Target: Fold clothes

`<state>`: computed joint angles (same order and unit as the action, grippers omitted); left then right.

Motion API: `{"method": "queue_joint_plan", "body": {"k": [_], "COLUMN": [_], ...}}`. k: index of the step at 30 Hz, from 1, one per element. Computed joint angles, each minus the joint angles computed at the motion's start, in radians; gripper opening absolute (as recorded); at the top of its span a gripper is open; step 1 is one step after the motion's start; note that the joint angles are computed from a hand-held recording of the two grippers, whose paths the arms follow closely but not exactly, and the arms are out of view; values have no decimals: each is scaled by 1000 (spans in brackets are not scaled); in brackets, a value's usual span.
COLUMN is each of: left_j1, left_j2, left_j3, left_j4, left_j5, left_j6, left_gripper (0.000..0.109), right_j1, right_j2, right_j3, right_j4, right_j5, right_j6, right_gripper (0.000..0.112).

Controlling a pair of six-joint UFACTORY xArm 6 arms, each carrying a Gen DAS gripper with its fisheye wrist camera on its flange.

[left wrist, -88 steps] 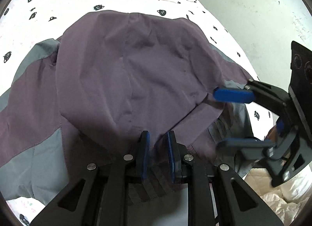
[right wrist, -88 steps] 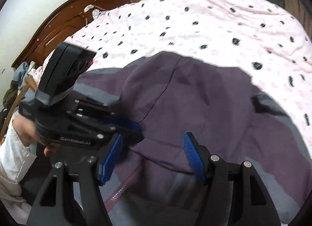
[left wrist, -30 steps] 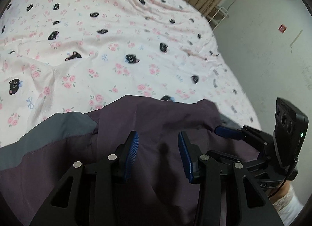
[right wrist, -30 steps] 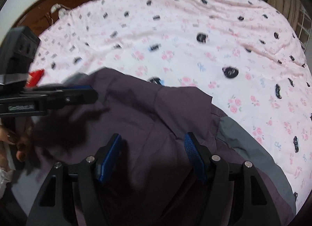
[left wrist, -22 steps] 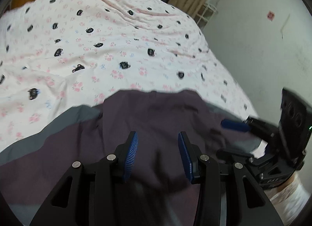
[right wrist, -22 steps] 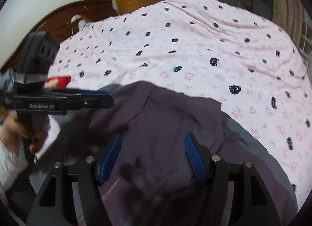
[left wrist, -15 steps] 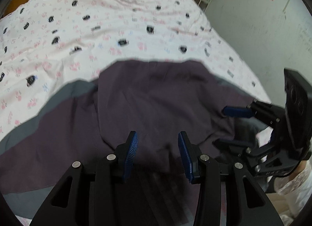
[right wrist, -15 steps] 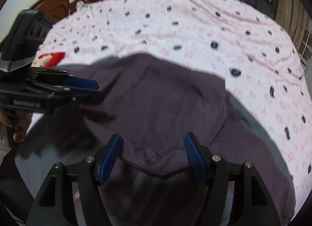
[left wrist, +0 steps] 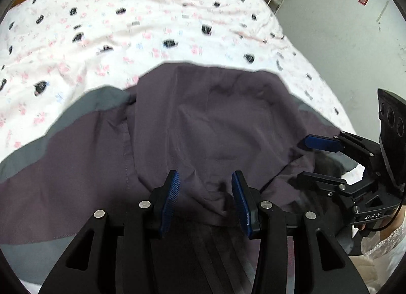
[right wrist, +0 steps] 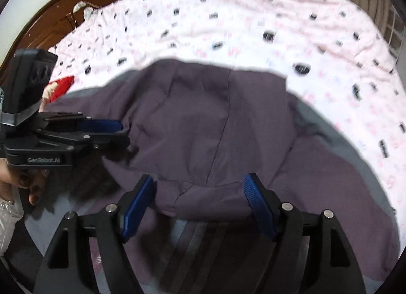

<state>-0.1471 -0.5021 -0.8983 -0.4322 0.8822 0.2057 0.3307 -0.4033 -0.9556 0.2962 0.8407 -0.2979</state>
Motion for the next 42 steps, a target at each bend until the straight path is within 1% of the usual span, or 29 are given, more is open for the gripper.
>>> {"method": "queue_joint_plan", "body": {"k": [4,6,8,10,12,15,17,20,24,28,31,33,35,38,42], "left_j1": [1,-4,-14,-34,-58,-77,-88,-97,-92,-85,-52,-10,30,83,153], "left_j2": [-79,-108,-123,-122,-111,-91,-80,-77,-78,-89,-132,-178,-224,-295,-363], "left_j3": [37,62,82,90,93,94,94,96,110,122,134,149,166,201,238], "left_j4": [-12,-25,-39,-26,15,59,86,114,95,65,4,-51,-76,-55,1], "left_j5": [-11,-16,-19,-30,-44,-46,-45,-32,-37,-46,-35,-18,-17,-40,-51], "left_j6": [3,-8,-19,-32,-54,-87,-106,-120,-115,-102,-82,-64,-53,-57,-92], "left_gripper": [38,38,38,38,38,38,38,39,39,39,39,43,48,50,52], "right_j1": [19,47,78,98,113,126,118,105,85,83,77,61,37,-10,-37], "right_j2": [-89,-134,-147,-151,-142,-107,-74,-61,-71,-82,-102,-131,-169,-220,-265], "right_j3": [32,60,66,69,66,62,54,77,113,123,125,128,136,156,188], "right_j4": [-44,-92,-146,-161,-161,-156,-126,-117,-77,-73,-75,-52,-18,63,103], "right_j5": [-7,-22,-35,-41,-44,-25,28,39,26,17,15,3,-9,-14,-35], "right_j6": [22,52,93,107,117,136,127,141,126,124,134,125,112,94,125], "right_gripper": [76,76,76,76,76,76,76,76,76,76,76,76,76,76,77]}}
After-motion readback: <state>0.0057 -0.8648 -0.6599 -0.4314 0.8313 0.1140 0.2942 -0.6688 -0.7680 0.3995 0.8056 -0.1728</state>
